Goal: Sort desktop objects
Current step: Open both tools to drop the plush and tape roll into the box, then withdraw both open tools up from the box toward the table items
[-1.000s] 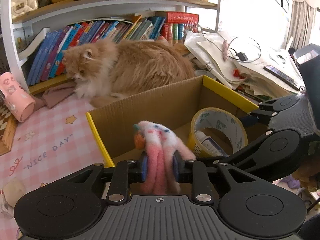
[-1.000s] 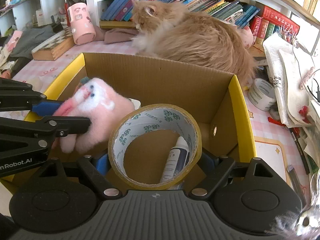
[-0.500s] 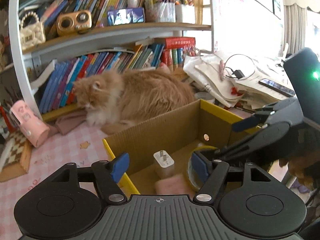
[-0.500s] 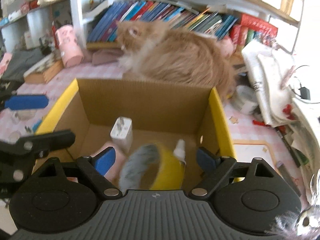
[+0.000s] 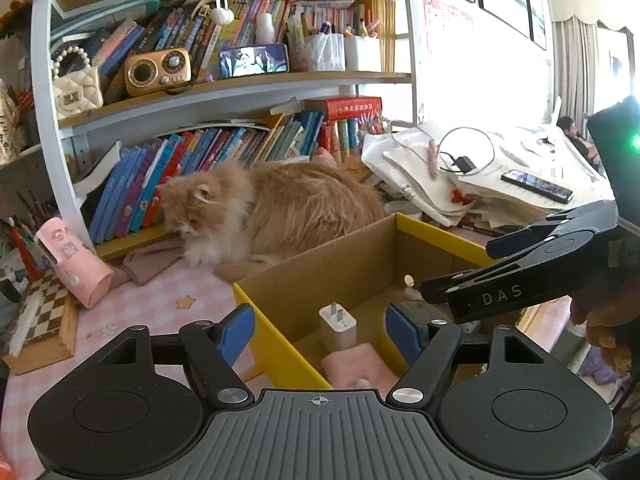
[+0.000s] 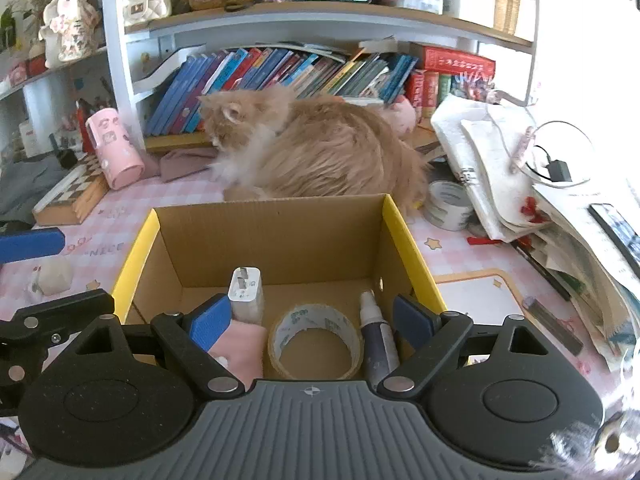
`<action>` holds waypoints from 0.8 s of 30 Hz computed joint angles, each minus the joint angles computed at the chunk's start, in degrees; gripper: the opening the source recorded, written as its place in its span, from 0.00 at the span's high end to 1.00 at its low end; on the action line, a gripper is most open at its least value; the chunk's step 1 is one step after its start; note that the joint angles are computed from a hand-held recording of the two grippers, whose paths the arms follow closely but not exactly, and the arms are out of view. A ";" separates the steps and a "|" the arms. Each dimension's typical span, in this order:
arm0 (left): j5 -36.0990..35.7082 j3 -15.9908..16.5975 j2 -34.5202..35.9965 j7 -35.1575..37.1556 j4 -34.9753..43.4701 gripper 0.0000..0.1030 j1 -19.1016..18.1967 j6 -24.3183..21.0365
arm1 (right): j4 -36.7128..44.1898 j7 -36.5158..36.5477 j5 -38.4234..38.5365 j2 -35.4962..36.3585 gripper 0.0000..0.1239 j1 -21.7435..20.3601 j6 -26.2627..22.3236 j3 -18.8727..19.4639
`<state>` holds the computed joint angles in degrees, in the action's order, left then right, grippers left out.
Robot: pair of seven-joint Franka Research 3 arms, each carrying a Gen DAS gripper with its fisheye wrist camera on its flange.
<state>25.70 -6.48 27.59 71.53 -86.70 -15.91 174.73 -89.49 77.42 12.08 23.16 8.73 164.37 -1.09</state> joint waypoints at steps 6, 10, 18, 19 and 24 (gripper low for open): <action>-2.06 -2.86 -2.99 1.96 -5.49 0.27 3.27 3.39 | -6.33 9.38 -5.63 -3.79 0.30 4.84 4.36 -5.06; -4.43 -6.23 -5.07 4.62 -9.46 0.27 6.73 5.07 | -10.16 18.57 -12.73 -6.25 0.30 8.95 6.14 -9.56; -11.99 -17.32 -9.80 13.13 -18.18 0.27 17.67 7.10 | -17.76 39.42 -30.72 -11.90 0.30 15.42 7.82 -16.14; -13.08 -19.12 -10.39 14.47 -19.30 0.27 19.47 7.35 | -18.65 42.17 -33.21 -12.72 0.30 16.08 7.64 -16.66; -18.89 -28.70 -12.87 21.20 -24.14 0.27 28.93 7.88 | -22.67 53.21 -43.99 -16.74 0.30 17.53 5.67 -16.45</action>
